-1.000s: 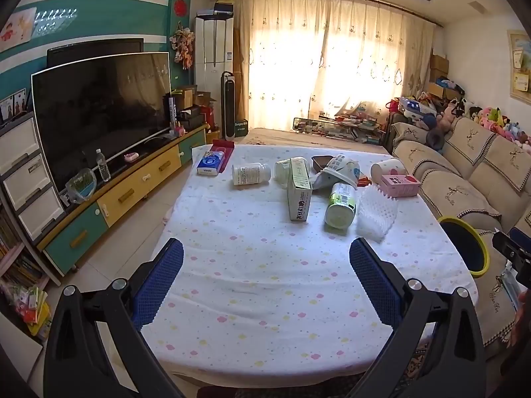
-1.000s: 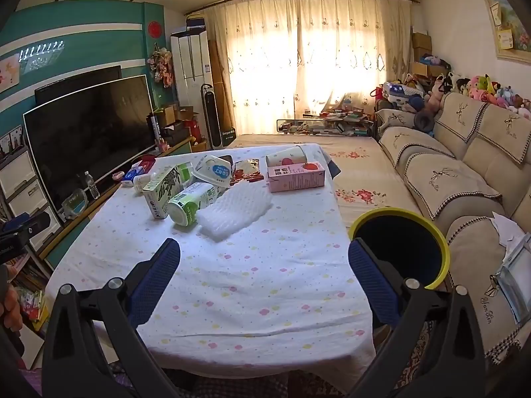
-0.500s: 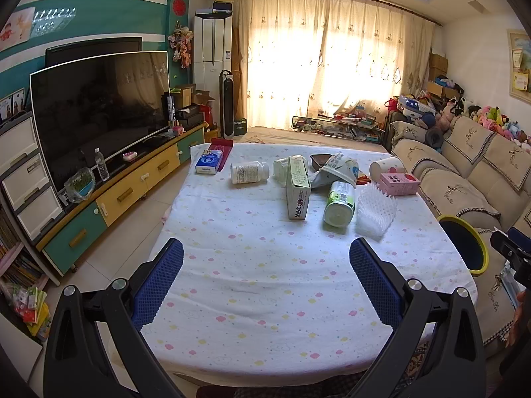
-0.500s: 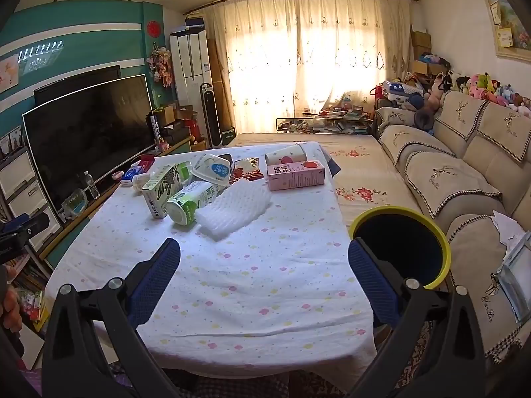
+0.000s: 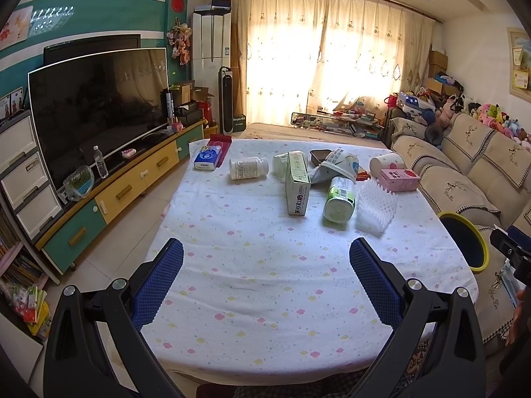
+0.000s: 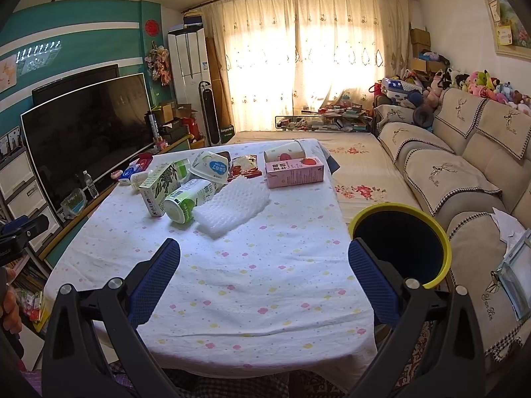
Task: Collect trash
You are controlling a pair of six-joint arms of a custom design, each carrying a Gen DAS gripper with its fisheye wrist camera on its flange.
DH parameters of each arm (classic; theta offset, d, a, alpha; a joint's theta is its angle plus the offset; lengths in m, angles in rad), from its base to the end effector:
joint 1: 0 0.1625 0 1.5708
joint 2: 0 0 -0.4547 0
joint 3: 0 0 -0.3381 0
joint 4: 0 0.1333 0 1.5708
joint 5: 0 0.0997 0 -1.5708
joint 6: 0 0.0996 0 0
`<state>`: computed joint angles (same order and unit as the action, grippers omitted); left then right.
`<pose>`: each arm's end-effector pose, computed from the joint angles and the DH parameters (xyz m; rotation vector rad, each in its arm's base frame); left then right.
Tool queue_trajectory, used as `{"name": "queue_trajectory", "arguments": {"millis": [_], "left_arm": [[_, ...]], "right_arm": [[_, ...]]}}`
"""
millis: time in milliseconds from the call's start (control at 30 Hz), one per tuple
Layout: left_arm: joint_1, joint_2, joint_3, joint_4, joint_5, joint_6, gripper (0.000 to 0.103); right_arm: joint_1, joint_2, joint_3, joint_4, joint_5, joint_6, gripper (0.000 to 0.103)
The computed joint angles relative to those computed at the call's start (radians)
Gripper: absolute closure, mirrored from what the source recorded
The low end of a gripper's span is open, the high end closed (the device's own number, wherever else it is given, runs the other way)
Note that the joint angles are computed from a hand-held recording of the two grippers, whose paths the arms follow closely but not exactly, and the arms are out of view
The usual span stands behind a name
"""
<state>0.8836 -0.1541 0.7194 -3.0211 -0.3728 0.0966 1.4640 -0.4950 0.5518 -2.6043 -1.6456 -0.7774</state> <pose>-0.3493 -0.7819 0.1054 0.1578 1.9926 -1.2400 0.0318 -0.8842 0.3863 0.7532 -2.3081 1.1267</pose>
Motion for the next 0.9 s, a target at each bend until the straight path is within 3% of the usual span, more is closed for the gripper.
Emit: {"name": "queue_trajectory", "arguments": {"millis": [667, 900], "left_arm": [[0.000, -0.004, 0.004, 0.023, -0.001, -0.018, 0.004], [0.003, -0.002, 0.001, 0.050, -0.008, -0.036, 0.004]], "right_arm": [[-0.012, -0.005, 0.012, 0.004, 0.019, 0.006, 0.006], [-0.007, 0.023, -0.047, 0.028, -0.004, 0.004, 0.006]]}}
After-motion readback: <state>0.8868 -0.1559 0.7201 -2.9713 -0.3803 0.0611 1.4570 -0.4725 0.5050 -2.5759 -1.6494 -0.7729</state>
